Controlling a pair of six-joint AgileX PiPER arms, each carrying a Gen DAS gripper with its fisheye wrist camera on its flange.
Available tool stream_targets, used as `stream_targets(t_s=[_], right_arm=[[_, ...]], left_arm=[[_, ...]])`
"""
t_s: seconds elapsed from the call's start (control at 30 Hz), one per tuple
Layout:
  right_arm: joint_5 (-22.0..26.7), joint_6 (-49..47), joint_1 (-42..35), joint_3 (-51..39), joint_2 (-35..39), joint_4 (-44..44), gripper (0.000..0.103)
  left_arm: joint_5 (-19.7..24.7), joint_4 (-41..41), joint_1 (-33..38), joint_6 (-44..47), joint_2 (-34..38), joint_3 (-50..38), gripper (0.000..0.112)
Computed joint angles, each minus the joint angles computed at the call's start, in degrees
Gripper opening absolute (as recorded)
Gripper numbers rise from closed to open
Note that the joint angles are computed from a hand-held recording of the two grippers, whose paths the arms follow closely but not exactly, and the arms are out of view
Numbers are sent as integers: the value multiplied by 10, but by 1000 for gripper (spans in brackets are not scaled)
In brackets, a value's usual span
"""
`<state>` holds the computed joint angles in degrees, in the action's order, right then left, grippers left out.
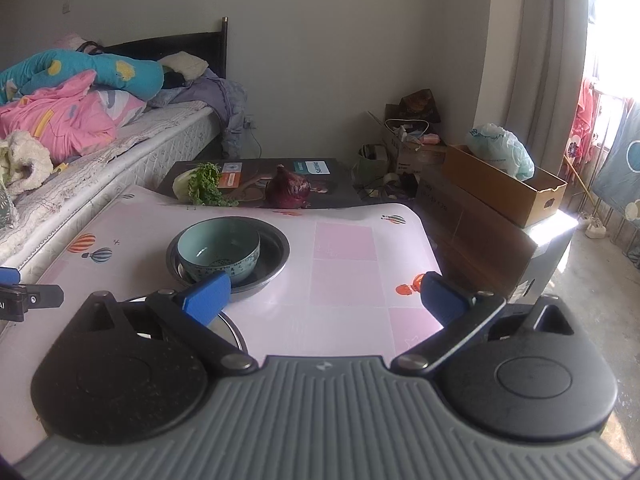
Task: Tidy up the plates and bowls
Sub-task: 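Move both grippers to the rim of the steel bowl holding the teal bowl, then grasp the steel bowl rim with the left gripper while the right grasps it too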
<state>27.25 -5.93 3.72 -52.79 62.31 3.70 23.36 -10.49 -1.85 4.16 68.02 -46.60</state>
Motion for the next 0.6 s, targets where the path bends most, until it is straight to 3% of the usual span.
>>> stream_targets(t_s=[0.2, 0.33, 0.53, 0.6], right_arm=[[8, -118, -35, -47, 75, 148, 102], [21, -181, -49, -93, 154, 241, 102], [33, -192, -42, -183, 284, 264, 97], [45, -169, -36, -227, 334, 247, 86]], left_arm=[[-11, -103, 32, 119, 42, -29, 103], [-6, -163, 43, 178, 108, -82, 103], [26, -171, 43, 167, 237, -207, 97], [44, -165, 40, 164, 276, -249, 90]])
